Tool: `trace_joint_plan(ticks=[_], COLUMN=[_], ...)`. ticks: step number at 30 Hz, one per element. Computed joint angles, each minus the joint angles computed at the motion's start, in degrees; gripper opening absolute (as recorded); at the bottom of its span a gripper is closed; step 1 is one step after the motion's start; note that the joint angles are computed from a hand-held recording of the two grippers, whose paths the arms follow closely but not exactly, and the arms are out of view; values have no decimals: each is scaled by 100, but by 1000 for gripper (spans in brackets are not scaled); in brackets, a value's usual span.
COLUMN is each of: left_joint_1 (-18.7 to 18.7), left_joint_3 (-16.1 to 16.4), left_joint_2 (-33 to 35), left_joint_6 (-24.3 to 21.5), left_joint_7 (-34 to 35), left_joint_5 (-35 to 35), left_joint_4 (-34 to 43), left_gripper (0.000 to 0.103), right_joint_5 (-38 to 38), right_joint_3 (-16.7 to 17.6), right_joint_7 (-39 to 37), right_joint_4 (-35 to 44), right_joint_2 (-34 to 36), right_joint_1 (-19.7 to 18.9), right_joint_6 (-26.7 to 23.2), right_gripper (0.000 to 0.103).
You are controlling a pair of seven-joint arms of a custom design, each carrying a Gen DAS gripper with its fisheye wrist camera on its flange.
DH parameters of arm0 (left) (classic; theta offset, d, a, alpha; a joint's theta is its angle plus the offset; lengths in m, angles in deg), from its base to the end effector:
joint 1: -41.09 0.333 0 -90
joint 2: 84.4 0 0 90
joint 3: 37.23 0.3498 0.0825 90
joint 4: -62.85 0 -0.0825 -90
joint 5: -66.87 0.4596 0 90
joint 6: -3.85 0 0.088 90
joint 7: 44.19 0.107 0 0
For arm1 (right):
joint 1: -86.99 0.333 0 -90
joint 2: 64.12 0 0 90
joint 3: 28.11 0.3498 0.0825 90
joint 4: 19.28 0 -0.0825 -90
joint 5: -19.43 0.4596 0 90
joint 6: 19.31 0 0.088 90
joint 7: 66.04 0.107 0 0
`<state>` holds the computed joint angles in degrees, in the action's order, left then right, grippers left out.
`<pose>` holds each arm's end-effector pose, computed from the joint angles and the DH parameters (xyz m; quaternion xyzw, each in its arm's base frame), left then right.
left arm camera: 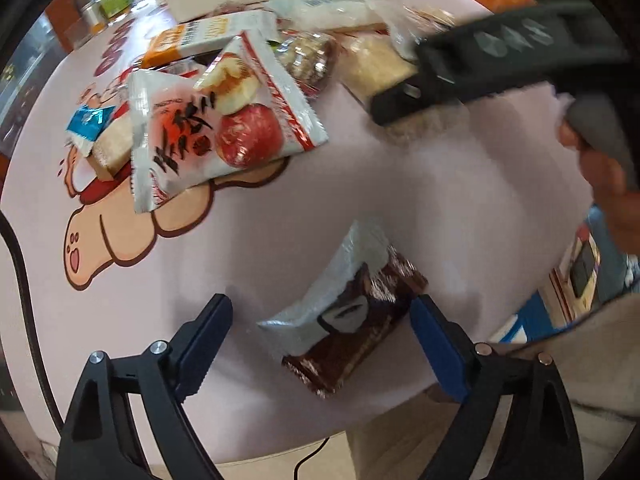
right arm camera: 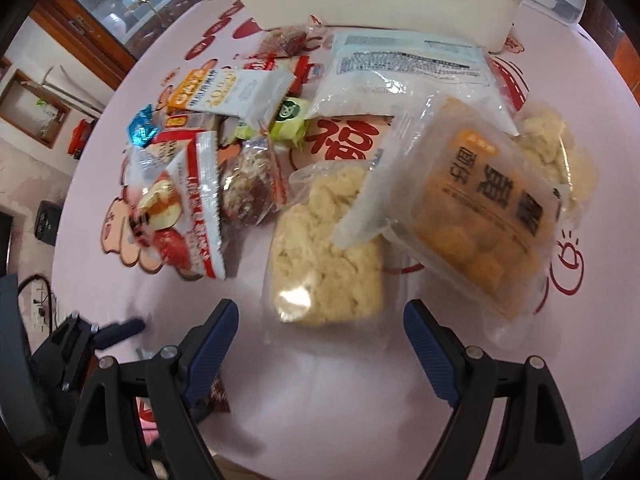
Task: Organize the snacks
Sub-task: 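Grasp the brown chocolate bar with the left tool while the right tool grasps the cracker bag, then lower both held snacks into the white tray and open both tools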
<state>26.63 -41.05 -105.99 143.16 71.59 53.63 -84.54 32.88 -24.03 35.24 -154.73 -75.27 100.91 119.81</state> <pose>0.4554 -0.1506 0.4029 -0.4579 0.8782 -0.1320 0.0406 0.5246 0.1718 0.4202 -0.6848 0.7128 0.0046 0.1515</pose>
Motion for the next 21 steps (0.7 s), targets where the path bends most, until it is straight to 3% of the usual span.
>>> trace_joint_plan(ticks=[5, 7, 10, 12, 16, 21], left_joint_1=[-52, -103, -170, -70, 123, 118], left_joint_3=[-37, -8, 31, -16, -45, 172], left_joint_2=[-100, -63, -15, 201, 444, 365], left_joint_6=[174, 214, 306, 241, 204, 270], left_joint_7=[184, 275, 420, 228, -292, -139], left_joint_5=[169, 137, 10, 63, -18, -734], left_joint_4=[-170, -149, -58, 195, 530, 941], left_gripper=[91, 85, 43, 34, 30, 29], right_joint_5=[-285, -525, -1047, -1110, -866, 495], right_joint_3=[65, 101, 175, 157, 87, -174], right_joint_7=[294, 456, 785, 814, 615, -393], right_joint_4=[103, 140, 166, 160, 208, 116], right_joint_2=[185, 219, 260, 269, 283, -43], right_joint_1=[-24, -37, -60, -38, 45, 156], right_joint_6=[90, 99, 205, 287, 239, 112], right_gripper=[82, 79, 65, 59, 58, 58])
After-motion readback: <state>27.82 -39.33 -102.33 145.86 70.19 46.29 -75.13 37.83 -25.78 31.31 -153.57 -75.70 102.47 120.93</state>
